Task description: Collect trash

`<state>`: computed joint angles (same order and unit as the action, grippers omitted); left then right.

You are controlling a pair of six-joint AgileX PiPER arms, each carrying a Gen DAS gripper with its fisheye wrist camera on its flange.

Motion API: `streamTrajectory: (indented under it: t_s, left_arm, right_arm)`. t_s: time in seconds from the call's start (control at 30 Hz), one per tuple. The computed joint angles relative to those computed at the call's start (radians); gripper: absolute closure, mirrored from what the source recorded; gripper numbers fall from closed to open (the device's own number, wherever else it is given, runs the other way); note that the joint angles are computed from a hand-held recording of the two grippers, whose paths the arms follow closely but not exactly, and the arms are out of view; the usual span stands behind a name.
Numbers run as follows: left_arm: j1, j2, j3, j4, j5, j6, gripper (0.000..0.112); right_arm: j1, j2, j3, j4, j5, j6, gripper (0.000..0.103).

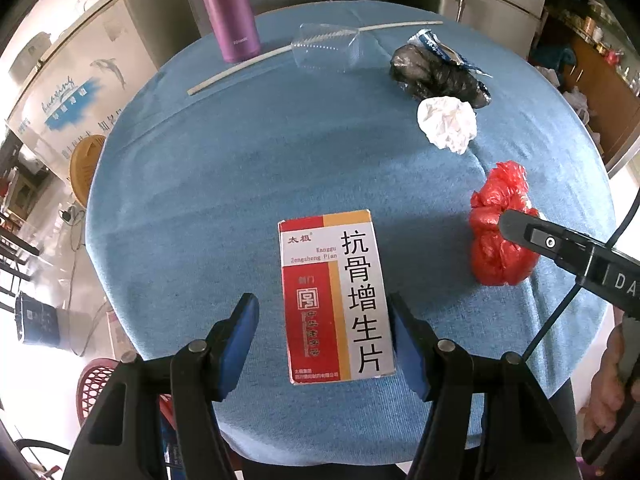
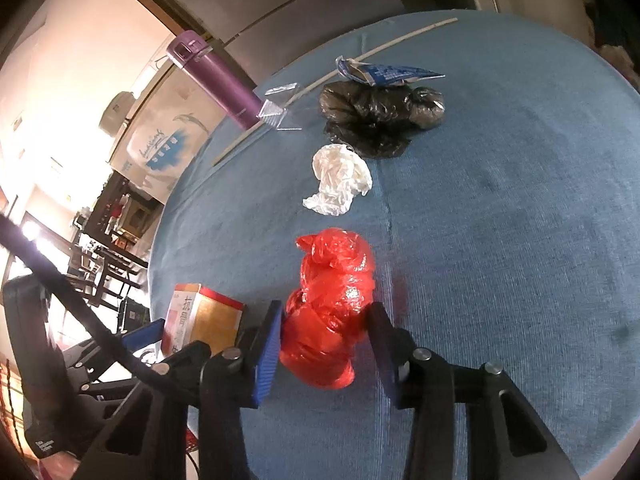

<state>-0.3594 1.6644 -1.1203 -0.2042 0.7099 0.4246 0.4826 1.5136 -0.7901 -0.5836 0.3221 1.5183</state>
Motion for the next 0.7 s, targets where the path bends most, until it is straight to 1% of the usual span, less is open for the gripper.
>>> streamTrajectory:
  t_s: [0.13,0.3,0.37,0.4,0.43,0.5,0.57,0.6,0.63,0.7]
  left_arm:
    - [0.017,0.026,-0.012,-0.036,0.009,0.031,0.047]
    - [0.041,0.063,-0.027,-0.085,0.017,0.074,0.048]
    - [0.053,0.081,-0.038,-0.112,0.026,0.098,0.055]
    - [0.056,0.09,-0.044,-0.12,0.032,0.103,0.061]
    - [0.063,0.105,-0.052,-0.13,0.041,0.109,0.063]
    - [0.065,0.105,-0.044,-0.137,0.02,0.12,0.063]
    - [0.063,0.107,-0.041,-0.135,0.007,0.122,0.063]
    - [0.061,0.108,-0.041,-0.134,0.003,0.122,0.063]
    - [0.057,0.11,-0.036,-0.135,-0.007,0.123,0.063]
    - [0.055,0.112,-0.038,-0.133,-0.016,0.126,0.063]
  right_arm:
    - [-0.019,0.003,0.02,0.02,-0.048,-0.021,0.058]
    - [-0.017,0.004,0.037,-0.03,-0.077,0.023,0.059]
    - [-0.028,0.002,0.051,-0.031,-0.105,0.027,0.058]
    - [-0.032,-0.001,0.057,-0.033,-0.115,0.028,0.058]
    - [-0.037,-0.002,0.063,-0.033,-0.125,0.026,0.058]
    - [-0.042,0.0,0.07,-0.03,-0.143,0.024,0.057]
    - [-0.054,0.007,0.081,0.03,-0.177,-0.033,0.056]
    - [-0.057,0.006,0.09,0.016,-0.192,-0.015,0.055]
    - [-0.055,0.007,0.092,-0.031,-0.194,0.031,0.055]
    - [-0.051,0.006,0.093,-0.066,-0.194,0.061,0.055]
